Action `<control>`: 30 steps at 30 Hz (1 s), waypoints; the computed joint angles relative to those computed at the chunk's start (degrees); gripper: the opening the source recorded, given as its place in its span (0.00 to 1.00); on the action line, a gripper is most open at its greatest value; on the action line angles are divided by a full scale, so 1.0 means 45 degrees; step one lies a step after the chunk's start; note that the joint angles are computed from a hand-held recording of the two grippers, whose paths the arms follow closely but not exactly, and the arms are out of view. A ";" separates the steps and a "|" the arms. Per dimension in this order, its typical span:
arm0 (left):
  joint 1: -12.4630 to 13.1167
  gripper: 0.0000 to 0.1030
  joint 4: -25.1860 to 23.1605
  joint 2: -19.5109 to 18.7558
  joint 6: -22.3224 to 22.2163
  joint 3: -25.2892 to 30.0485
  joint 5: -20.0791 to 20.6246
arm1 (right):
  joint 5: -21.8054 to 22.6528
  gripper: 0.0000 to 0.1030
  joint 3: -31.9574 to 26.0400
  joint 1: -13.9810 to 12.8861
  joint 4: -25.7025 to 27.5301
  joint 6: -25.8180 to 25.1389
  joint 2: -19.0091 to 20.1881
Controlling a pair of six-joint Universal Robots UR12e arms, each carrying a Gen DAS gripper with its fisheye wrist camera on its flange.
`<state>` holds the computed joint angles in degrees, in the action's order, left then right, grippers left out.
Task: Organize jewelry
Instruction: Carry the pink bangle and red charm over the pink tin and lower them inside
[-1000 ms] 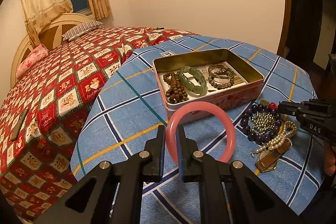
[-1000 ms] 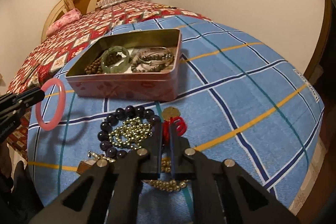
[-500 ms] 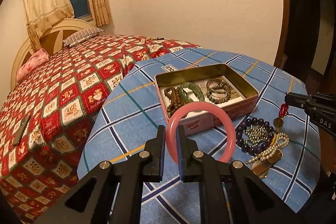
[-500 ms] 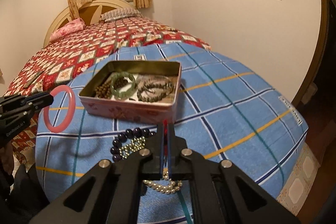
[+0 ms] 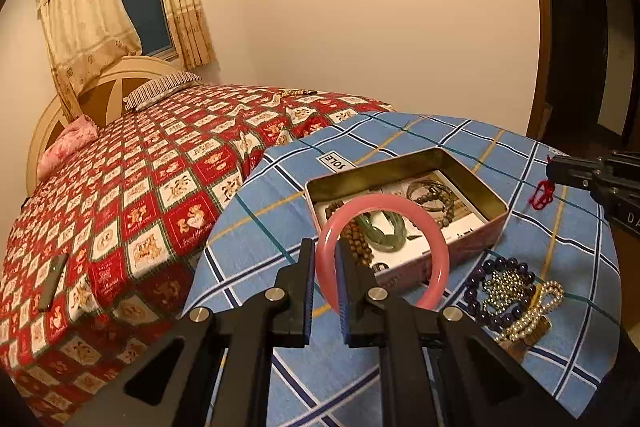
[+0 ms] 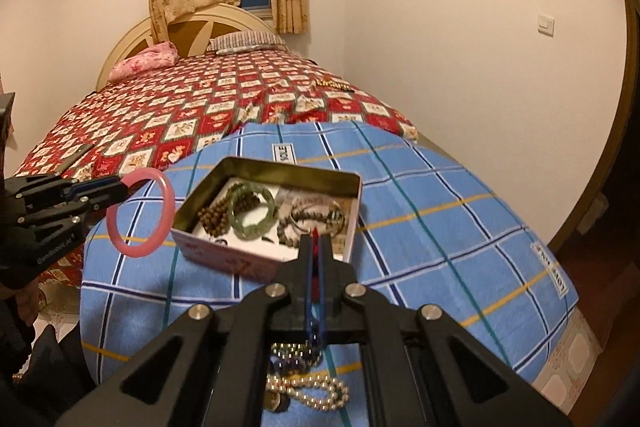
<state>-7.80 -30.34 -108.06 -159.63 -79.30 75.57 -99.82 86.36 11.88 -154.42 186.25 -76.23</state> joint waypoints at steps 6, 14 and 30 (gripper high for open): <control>-0.0092 0.09 -0.0070 -0.0232 0.0050 0.0347 0.0085 | 0.0141 0.03 -0.0346 -0.0024 0.0037 -0.0214 0.0231; -0.0219 0.09 -0.0282 -0.0545 0.0172 0.0807 0.0242 | 0.0196 0.03 -0.0836 -0.0029 0.0101 -0.0559 0.0550; -0.0396 0.09 -0.0646 -0.1173 0.0502 0.1741 0.0606 | 0.0260 0.03 -0.1884 -0.0227 0.0789 -0.0822 0.1225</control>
<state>-9.58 -33.25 -113.34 -157.37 -71.46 78.30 -98.65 77.88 10.86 -150.87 182.55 -70.71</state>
